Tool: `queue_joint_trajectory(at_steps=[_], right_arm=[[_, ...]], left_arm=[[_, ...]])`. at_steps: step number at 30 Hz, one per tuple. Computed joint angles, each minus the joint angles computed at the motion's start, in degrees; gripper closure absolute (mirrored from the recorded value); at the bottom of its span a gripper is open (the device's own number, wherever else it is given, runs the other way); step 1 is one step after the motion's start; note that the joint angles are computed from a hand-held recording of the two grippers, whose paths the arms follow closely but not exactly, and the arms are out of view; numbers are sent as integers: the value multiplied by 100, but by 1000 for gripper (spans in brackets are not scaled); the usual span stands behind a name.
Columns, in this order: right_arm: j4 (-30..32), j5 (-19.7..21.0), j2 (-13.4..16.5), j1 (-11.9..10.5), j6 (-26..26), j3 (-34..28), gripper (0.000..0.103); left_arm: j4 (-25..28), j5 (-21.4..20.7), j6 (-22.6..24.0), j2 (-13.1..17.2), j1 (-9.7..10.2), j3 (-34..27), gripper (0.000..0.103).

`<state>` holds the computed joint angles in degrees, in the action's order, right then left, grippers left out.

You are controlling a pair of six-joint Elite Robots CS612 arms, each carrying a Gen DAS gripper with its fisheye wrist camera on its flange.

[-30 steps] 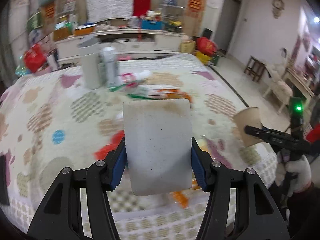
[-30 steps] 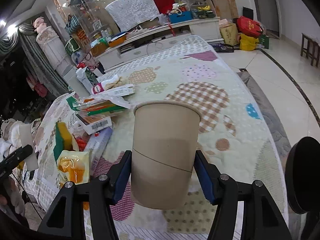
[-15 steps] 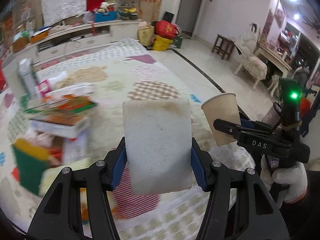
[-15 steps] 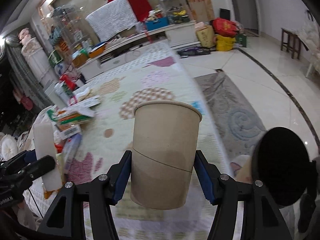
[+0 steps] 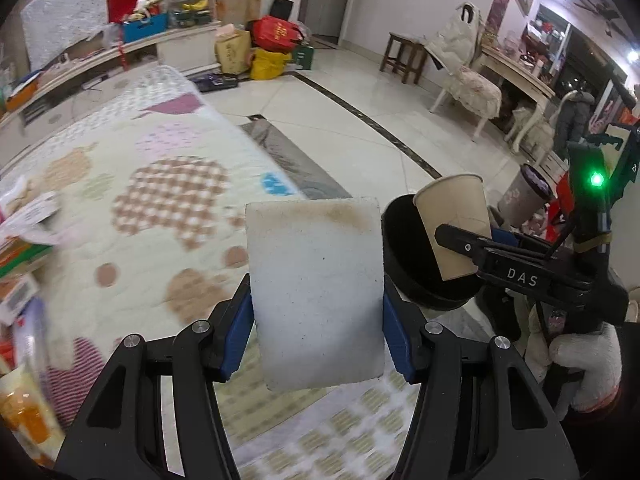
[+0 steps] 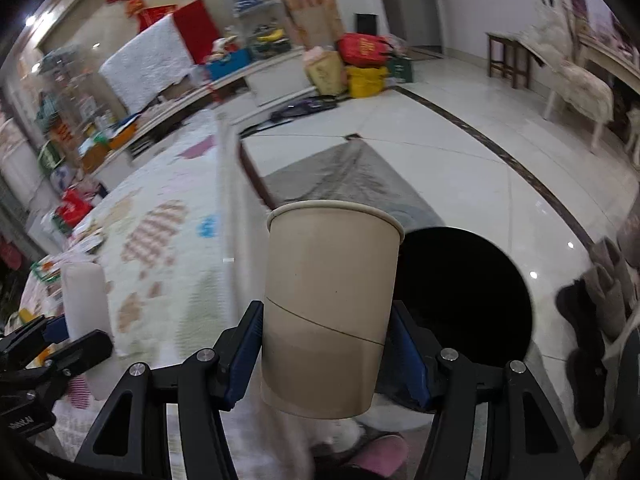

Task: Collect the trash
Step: 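Carry the paper cup and foam block over the black bin, then open the right tool to drop the cup while the left tool drops the foam block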

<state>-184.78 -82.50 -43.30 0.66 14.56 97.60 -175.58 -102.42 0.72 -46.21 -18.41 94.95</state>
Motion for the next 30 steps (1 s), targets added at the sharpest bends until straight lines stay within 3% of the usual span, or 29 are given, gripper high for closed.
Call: queue_joint_trajectory(at_steps=[8,13,14,16,18,25,30], right_arm=[[47,-208,31,-309,210,138,43],[15,-456,36,-363,290,162,42],[-21,-570,34,-371,312,183,40],[-29,-621,22,-396,324,211,25],[-126,-600,19,-443,427,266,20],[-110,-522,-3,-482,539,340,20],[-81,-433,21,-375,414,271,20]], left_arm=[[211,-526,-224,324,-176,-463,45],[224,-1019,-377,546,-248,-769,45],[183,-1257,-440,624,-244,-861,45],[112,-1738,-650,757,-209,-1007,43],[190,-2169,-842,884,-182,-1162,33],[430,-1950,-862,885,-188,-1151,30],[213,-1639,-812,792,-131,-967,30]])
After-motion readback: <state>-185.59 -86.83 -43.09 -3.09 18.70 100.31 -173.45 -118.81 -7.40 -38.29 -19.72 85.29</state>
